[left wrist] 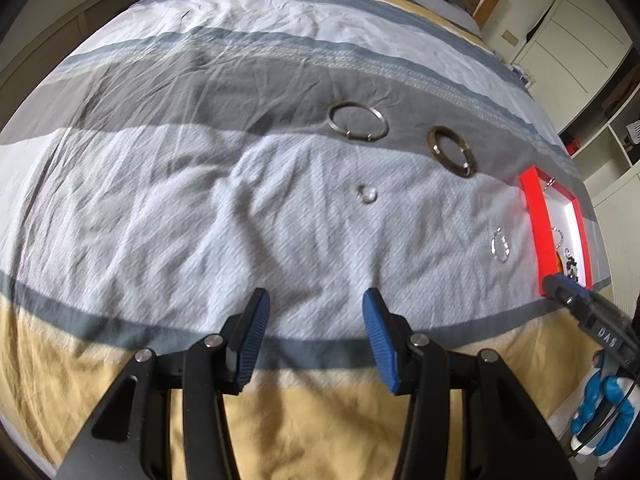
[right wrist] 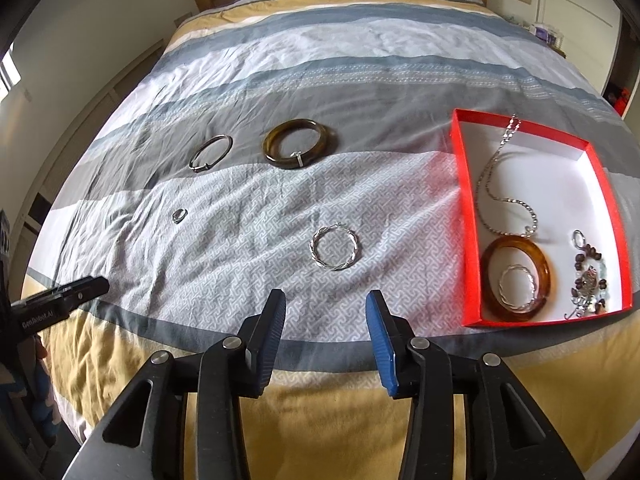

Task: Organize jewelry
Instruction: 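Withdraw both tools from the box toward the remaining jewelry, then grasp the small silver ring with the left tool while the right tool grasps the twisted silver hoop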

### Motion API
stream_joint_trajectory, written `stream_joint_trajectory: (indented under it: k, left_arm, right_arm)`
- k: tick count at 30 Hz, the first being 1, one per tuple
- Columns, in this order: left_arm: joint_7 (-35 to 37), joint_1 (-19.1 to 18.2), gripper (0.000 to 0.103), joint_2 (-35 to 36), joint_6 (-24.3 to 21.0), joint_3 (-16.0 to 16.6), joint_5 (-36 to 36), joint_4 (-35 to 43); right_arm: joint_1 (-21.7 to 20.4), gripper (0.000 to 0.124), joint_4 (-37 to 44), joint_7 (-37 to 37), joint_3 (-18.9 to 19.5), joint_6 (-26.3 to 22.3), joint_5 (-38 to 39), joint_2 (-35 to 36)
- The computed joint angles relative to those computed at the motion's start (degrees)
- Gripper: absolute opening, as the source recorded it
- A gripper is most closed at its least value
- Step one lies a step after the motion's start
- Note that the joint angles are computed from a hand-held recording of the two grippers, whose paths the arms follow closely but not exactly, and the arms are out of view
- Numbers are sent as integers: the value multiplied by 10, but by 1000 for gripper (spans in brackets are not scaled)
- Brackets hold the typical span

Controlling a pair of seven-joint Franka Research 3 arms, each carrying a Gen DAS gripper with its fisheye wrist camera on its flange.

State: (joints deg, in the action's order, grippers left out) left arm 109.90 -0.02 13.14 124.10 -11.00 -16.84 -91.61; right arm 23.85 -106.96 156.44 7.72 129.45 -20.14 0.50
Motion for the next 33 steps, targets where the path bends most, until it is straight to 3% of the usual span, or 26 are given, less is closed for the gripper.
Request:
stream_joint_trajectory:
  k: [19,30,33]
  left_arm:
    - [-46,-51,46,182,-4,-31,78,197]
    - [-62,-59,45,194,25,-35,109,189]
    - [-68,-60,33,189,26,-35,112,182]
  right_arm:
    - [-8,48,47,-89,-40,52,45,87]
    - [-6,47,50,-125,-51,63,80,110]
    - [-6,40,49,-129,-53,65,84,111]
